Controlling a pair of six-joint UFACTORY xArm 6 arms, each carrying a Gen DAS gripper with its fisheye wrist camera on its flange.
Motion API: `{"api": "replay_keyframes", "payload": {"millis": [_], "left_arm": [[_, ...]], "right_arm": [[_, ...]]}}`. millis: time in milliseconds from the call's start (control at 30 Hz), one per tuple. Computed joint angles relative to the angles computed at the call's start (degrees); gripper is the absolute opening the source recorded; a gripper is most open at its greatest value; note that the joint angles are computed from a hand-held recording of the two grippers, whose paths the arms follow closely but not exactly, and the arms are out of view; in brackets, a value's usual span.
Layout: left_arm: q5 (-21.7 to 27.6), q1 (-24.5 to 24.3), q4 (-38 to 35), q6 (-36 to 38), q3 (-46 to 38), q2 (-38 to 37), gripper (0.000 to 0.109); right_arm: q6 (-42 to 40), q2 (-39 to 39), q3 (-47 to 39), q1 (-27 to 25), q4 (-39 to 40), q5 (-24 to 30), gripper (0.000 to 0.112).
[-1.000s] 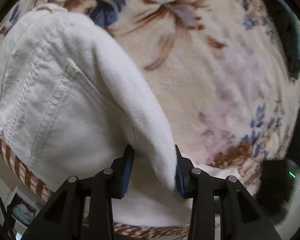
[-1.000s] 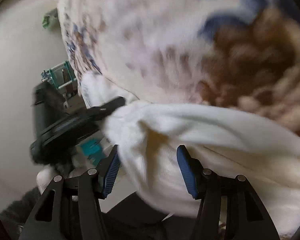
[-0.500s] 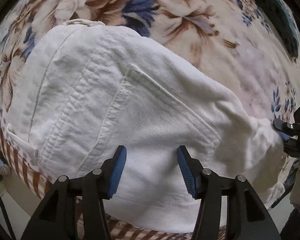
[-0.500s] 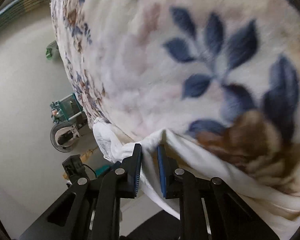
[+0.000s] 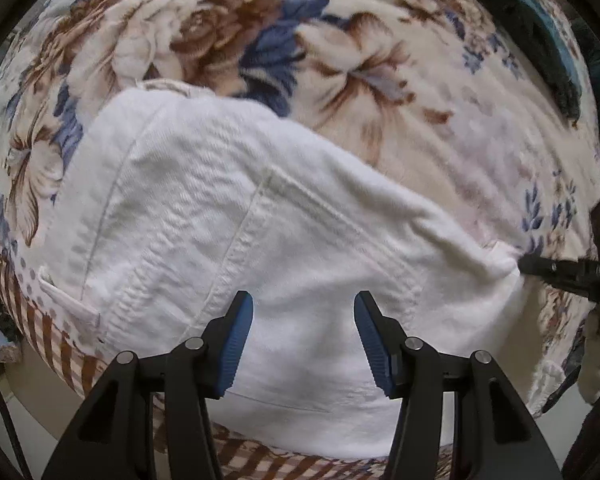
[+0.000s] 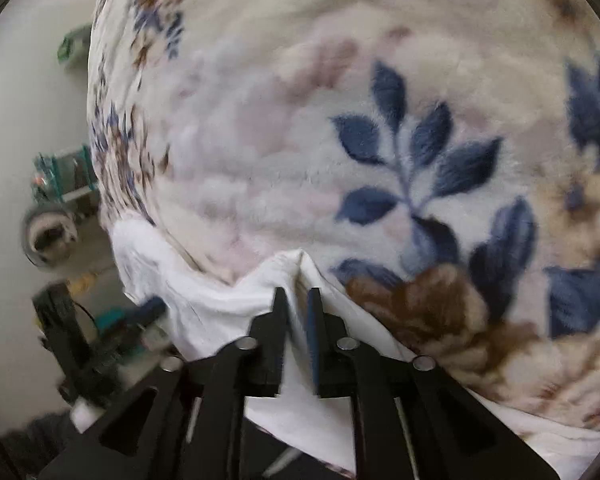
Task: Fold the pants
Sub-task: 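Fold the trouser edge over with the right tool, then release both tools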
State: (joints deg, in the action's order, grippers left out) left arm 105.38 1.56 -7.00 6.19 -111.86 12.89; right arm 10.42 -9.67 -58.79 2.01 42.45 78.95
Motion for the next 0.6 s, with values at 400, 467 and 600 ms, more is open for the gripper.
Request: {"api": "replay_keyframes", "payload": {"millis": [400, 467, 600], "left_arm": [[1.8, -1.8, -3.7, 1.3, -4.3, 1.3, 0.05], [0.7, -2.4, -3.4, 2.0, 0.0, -1.1, 0.05], [-0.2, -3.3, -3.4, 2.8, 3.7, -3.2, 0.05]], "right_arm": [[8.9, -19.8, 10.9, -1.1, -6.5, 8.7, 0.049], [13.1, -21.2, 15.0, -0.5, -12.9, 5.4, 0.035], [22.9, -30.7, 24.0, -8.3, -15.2, -1.9, 0.01]]}}
